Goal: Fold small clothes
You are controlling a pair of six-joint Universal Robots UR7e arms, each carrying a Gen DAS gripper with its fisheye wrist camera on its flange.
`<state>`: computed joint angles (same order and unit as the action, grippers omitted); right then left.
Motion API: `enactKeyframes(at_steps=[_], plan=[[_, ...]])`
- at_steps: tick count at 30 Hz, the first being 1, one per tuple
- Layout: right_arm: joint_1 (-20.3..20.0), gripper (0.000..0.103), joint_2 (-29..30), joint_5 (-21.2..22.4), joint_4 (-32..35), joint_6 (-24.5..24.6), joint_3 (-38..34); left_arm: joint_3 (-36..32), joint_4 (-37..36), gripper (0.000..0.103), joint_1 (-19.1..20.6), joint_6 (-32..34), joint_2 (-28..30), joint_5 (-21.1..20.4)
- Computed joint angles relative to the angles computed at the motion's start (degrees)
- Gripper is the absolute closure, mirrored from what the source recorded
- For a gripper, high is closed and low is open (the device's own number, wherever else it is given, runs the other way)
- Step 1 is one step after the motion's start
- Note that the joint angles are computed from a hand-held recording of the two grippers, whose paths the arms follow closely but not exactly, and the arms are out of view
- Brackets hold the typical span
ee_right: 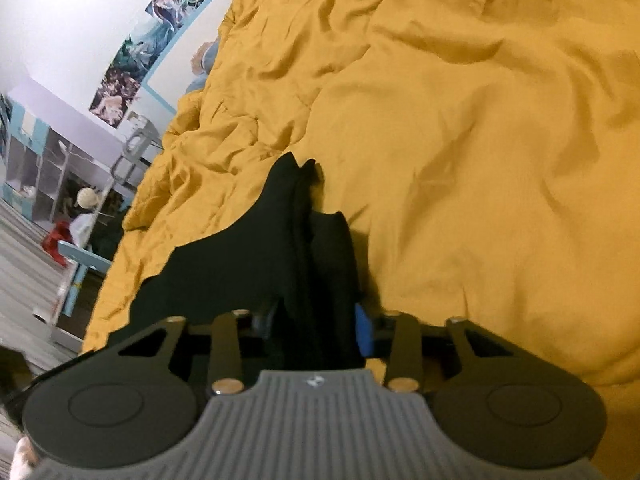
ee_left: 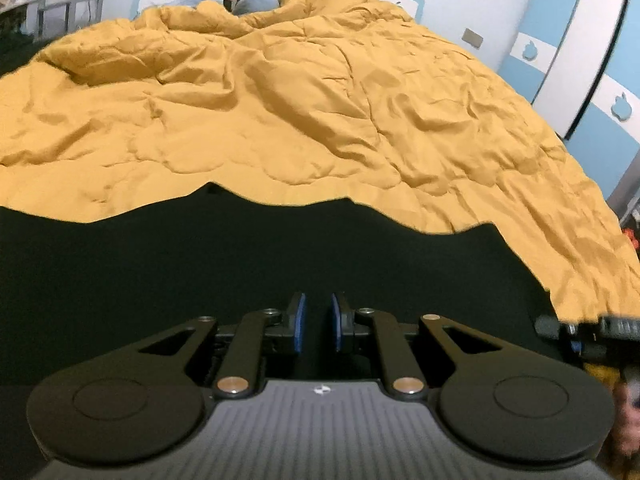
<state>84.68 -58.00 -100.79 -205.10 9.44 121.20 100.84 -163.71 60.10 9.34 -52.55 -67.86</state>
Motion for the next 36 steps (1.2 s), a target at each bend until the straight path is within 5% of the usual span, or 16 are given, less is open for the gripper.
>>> enactKeyframes(at_steps=[8,13,20,25,36], plan=[[0.9,0.099,-0.6,1.2,-2.4,-0.3,0.7,-3.4,-0.5,0.088,0.2,-2.6,3.9,3.2],[5.7,0.100,-0.9,-2.2,-2.7,-0.4,-0.6,-0.8,-0.2,0.088,-0.9,-1.3,-0.6,2.1],[14.4,0.101,1.8,-8.4,0.7,1.1,-6.4,1.8,5.2,0.088,-2.8,0.2,-10.4,7.3],[21.0,0.101,7.0,-12.9,5.2,4.1,-13.8,3.0,7.6,0.088,-2.4,1.7,-18.1,12.8],[29.8,0.100,24.7,-20.6,17.5,8.6,-36.9,2.3,13.6,0.088,3.4,2.5,-27.7,13.3]])
